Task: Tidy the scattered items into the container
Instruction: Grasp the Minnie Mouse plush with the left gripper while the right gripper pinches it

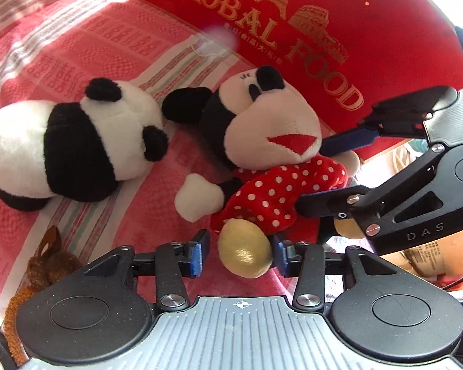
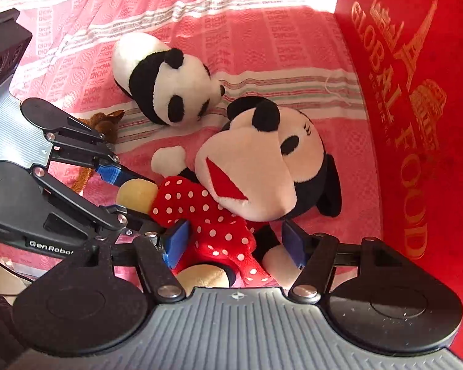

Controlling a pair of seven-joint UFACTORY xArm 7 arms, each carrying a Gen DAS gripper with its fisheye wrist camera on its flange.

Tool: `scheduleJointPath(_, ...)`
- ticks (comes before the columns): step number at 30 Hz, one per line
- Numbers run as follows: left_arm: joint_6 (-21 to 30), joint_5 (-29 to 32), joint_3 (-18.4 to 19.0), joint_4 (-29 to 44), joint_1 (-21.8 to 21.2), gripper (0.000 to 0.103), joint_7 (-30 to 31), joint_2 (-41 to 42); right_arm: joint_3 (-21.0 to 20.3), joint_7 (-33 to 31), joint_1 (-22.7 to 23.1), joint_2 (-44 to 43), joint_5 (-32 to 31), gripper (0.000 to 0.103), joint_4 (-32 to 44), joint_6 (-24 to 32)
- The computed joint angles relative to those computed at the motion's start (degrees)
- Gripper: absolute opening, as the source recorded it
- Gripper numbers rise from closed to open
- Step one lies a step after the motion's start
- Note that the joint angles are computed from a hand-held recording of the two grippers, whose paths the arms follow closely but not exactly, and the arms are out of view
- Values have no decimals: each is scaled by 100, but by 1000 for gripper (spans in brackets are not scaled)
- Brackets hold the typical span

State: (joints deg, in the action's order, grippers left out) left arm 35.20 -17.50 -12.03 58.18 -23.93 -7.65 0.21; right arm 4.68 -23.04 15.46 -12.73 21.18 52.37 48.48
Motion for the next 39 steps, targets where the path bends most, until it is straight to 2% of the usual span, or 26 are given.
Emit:
scheduleJointPath(2,-23,-254,49,-136,44,73,61,-157,-120,-236,39,-62,373,45,-79,82)
scheduleJointPath(4,-34,-424,101,-199,84,74,78,-270,-119,-316,51,-119,510,39,-157,43)
scheduleJointPath(10,-69,-15,128,70,179,76,-505,-3,-69,-607,143,-272,438,37,-292,-37)
scheduleJointPath(13,-37,183,83,248,166,79,-335,280,-161,-772,133,-362,533,37,-372,66)
scheduleJointPath(15,-66,47,53,301,174,80,-235,424,-180,-772,103,-429,546,37,-438,122)
scheduleJointPath(16,-216,-182,24,272,182,77,-214,464,-169,-765,89,-465,510,37,-483,108)
scheduleJointPath(18,-522,-728,-59,195,210,63,112,471,-155,-752,73,-532,454,37,-569,25)
scheduleJointPath(19,-597,-959,-295,192,397,37,235,479,-172,-738,74,-540,484,37,-581,12)
scheduleJointPath(20,-620,-950,-291,211,357,30,176,497,-169,-692,66,-549,476,37,-596,-2)
scheduleJointPath(21,-658,-702,-68,223,78,29,-4,493,-162,-672,67,-563,458,37,-619,-23)
scheduleJointPath(23,-574,71,-41,357,-22,16,-527,555,-168,-692,84,-577,432,38,-644,9)
scheduleJointPath(27,-211,965,-31,739,-164,14,-828,702,-153,-545,36,-678,250,51,-748,-10)
scheduleJointPath(31,-42,1080,-28,852,-148,14,-846,773,-296,-474,-50,-904,270,59,-846,46)
scheduleJointPath(35,21,1223,-14,810,-139,14,-805,761,-404,-457,-116,-1193,270,59,-888,176)
scheduleJointPath(39,62,1280,9,706,-106,14,-785,728,-280,-174,-237,-1258,-39,59,-880,31)
